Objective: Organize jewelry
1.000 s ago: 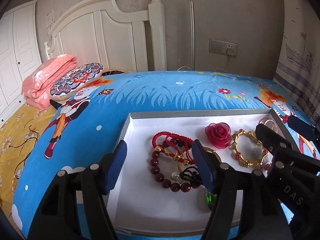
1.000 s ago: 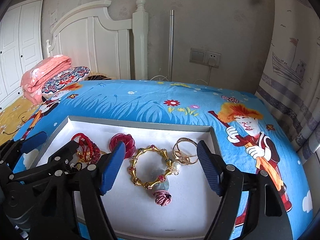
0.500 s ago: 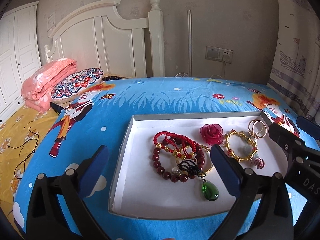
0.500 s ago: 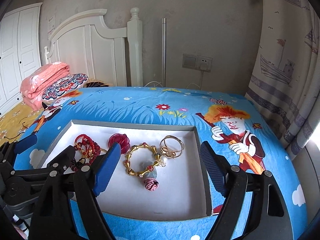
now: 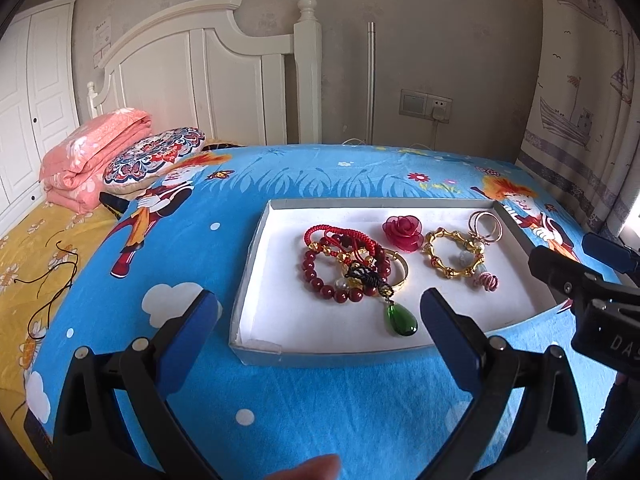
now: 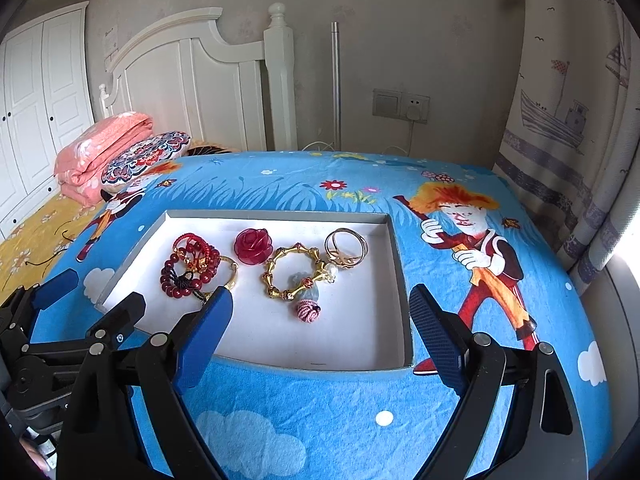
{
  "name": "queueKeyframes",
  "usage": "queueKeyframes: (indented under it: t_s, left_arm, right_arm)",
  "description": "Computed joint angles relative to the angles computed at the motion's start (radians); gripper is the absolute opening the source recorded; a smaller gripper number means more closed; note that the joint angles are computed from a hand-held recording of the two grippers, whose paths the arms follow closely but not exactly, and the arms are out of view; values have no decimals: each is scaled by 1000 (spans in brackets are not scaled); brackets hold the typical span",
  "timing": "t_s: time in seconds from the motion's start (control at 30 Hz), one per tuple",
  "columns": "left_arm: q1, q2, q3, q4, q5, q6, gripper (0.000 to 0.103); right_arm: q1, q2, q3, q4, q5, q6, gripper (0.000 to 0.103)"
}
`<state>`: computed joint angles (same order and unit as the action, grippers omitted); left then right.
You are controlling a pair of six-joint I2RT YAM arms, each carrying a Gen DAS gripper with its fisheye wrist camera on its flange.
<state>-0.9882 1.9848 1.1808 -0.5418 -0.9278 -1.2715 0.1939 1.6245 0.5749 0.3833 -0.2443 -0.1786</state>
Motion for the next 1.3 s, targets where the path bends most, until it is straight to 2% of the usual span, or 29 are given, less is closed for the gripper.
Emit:
queueKeyframes:
  t_s: [0.17, 0.27, 0.37, 0.5, 0.77, 1.3]
  left_arm:
    - [-32, -13, 6, -61, -8, -72, 98]
    - [-51, -9, 17, -95, -20, -107, 98]
    - [-67, 16, 45, -152, -23, -149, 98]
    - [-73, 33, 47, -168, -9, -178, 98]
    - [-80, 10, 7, -138, 8, -193, 98]
    - [-84, 30, 55, -177, 21, -183, 98]
  right_arm:
    - [14, 26, -7, -5, 14, -10, 84]
    - [19, 35, -44, 35, 18, -19, 84]
    - [4, 21, -74, 54, 4, -22, 84]
    - [-19, -21, -105, 75, -3, -27, 84]
    - [-37, 2, -95, 56, -13, -40, 84]
    - [-23, -28, -81, -1, 23, -31, 84]
